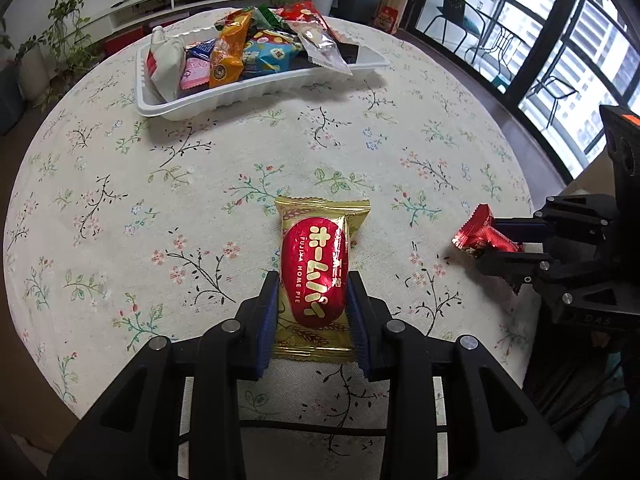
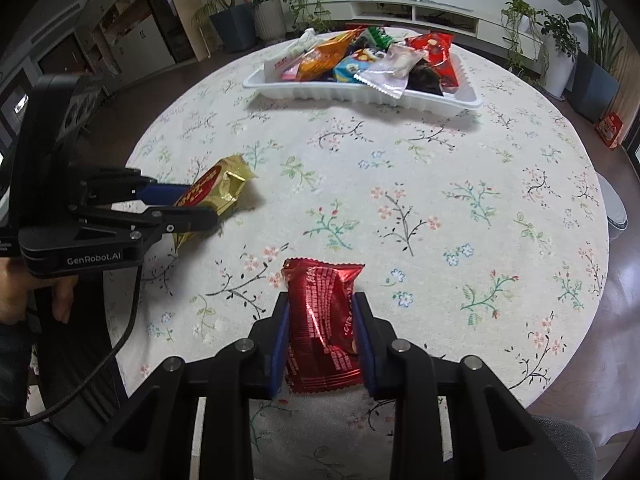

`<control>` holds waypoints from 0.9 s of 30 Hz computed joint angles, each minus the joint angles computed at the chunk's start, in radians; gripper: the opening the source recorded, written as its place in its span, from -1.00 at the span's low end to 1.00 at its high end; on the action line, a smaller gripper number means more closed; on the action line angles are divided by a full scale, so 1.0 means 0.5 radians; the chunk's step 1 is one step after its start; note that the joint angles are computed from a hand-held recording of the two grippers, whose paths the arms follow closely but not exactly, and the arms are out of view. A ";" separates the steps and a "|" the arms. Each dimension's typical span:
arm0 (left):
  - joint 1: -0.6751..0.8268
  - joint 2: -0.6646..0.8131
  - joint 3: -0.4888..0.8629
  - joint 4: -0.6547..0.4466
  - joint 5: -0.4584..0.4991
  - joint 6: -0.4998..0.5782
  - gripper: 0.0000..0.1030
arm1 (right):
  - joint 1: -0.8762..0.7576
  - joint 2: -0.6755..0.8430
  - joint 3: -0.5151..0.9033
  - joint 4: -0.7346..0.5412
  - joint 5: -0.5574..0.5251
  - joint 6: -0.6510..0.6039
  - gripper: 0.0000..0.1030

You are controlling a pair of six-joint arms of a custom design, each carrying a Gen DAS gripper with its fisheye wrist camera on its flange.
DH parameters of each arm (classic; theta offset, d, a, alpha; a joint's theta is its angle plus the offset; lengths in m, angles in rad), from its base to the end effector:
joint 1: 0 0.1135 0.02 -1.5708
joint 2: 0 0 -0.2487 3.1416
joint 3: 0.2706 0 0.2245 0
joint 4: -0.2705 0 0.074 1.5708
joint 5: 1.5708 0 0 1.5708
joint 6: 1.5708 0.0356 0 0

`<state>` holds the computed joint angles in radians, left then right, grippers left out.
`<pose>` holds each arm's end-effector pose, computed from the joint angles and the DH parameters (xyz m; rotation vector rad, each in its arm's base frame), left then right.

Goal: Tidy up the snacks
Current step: 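Carry the Home Pie packet and red foil packet over the white tray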

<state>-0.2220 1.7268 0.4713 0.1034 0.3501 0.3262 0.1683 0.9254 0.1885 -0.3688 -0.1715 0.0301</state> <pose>0.2182 -0.0618 0.0740 0.8204 2.5465 -0.4426 0.1172 0.0261 0.1138 -0.2395 2.6708 0.2922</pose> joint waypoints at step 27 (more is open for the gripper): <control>0.301 0.324 1.586 -0.862 0.320 -0.171 -0.42 | -0.622 1.201 1.468 0.027 -0.381 -0.237 -0.38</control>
<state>-0.0716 1.8887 1.2641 -0.3274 0.5103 0.2404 -0.1429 1.5260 0.9226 -0.3553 -0.3621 -0.0885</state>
